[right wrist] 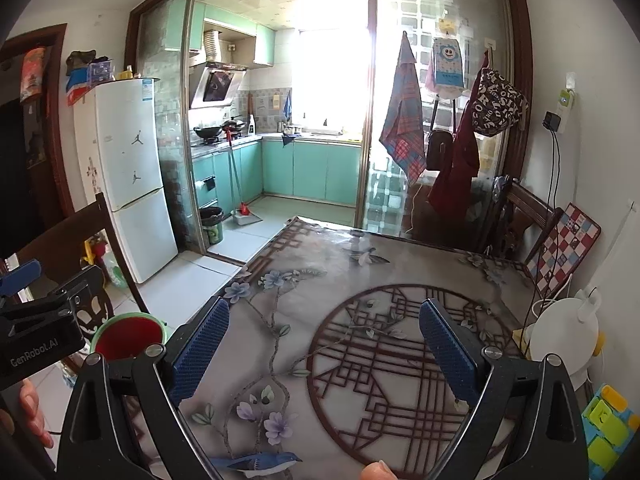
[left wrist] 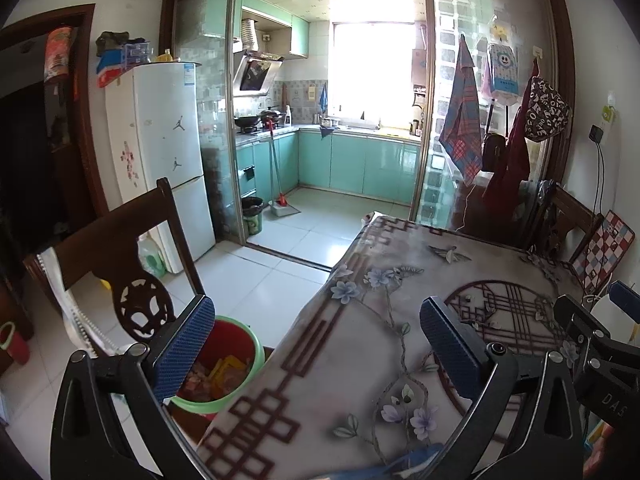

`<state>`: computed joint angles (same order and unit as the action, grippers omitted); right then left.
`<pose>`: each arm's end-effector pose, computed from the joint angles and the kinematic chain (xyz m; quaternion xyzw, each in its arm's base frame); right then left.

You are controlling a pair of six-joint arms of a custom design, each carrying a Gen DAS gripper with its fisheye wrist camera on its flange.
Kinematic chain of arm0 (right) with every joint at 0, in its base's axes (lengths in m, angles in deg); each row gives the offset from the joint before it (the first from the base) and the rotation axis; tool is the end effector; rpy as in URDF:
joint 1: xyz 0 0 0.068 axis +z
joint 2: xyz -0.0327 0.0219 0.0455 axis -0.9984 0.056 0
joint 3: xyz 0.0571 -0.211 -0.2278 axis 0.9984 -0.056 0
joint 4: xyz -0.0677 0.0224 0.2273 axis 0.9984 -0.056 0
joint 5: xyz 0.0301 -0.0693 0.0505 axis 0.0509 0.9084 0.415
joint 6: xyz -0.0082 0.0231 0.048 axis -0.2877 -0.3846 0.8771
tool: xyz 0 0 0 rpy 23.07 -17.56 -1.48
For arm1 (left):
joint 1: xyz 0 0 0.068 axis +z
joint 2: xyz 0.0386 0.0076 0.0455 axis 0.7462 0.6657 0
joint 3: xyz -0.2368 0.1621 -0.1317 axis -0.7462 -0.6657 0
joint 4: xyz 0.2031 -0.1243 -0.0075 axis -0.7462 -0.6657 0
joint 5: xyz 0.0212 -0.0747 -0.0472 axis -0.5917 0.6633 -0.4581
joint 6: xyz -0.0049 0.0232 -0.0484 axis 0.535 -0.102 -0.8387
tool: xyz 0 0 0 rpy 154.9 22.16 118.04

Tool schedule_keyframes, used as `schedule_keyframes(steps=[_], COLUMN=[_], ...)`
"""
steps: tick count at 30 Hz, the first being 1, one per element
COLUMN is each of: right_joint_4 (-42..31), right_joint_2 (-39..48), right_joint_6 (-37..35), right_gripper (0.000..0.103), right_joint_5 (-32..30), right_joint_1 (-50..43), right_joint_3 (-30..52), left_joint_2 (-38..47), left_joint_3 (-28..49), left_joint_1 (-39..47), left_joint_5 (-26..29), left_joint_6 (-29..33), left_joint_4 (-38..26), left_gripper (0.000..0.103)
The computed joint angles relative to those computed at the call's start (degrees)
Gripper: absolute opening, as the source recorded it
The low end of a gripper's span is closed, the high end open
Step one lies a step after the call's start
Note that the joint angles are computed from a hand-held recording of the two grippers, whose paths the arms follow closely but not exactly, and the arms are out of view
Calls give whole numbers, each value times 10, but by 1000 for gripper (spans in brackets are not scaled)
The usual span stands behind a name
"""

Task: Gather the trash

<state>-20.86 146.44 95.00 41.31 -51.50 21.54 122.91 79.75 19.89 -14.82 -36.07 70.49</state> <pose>0.2811 0.1799 0.2178 -0.0510 0.8548 0.0206 0.5160 0.2790 -0.1280 0.1976 -0.0920 0.8551 0.0469 0.5081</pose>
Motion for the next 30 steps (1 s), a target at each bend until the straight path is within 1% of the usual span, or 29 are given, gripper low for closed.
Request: schedule_keyframes(steps=[21,30], right_joint_4=[-11,-2], right_joint_2=[-3,12], right_joint_6=[1,-3], right_gripper=[96,96], right_joint_5=[-5,-15], right_joint_1=[0,-14], right_joint_3=[7,10], left_joint_2=[8,23], left_joint_3=[6,15], left_joint_1=[9,9], left_joint_5=[10,18], left_joint_6=[4,9], left_joint_4=[-9,-9], left_gripper=[103,103])
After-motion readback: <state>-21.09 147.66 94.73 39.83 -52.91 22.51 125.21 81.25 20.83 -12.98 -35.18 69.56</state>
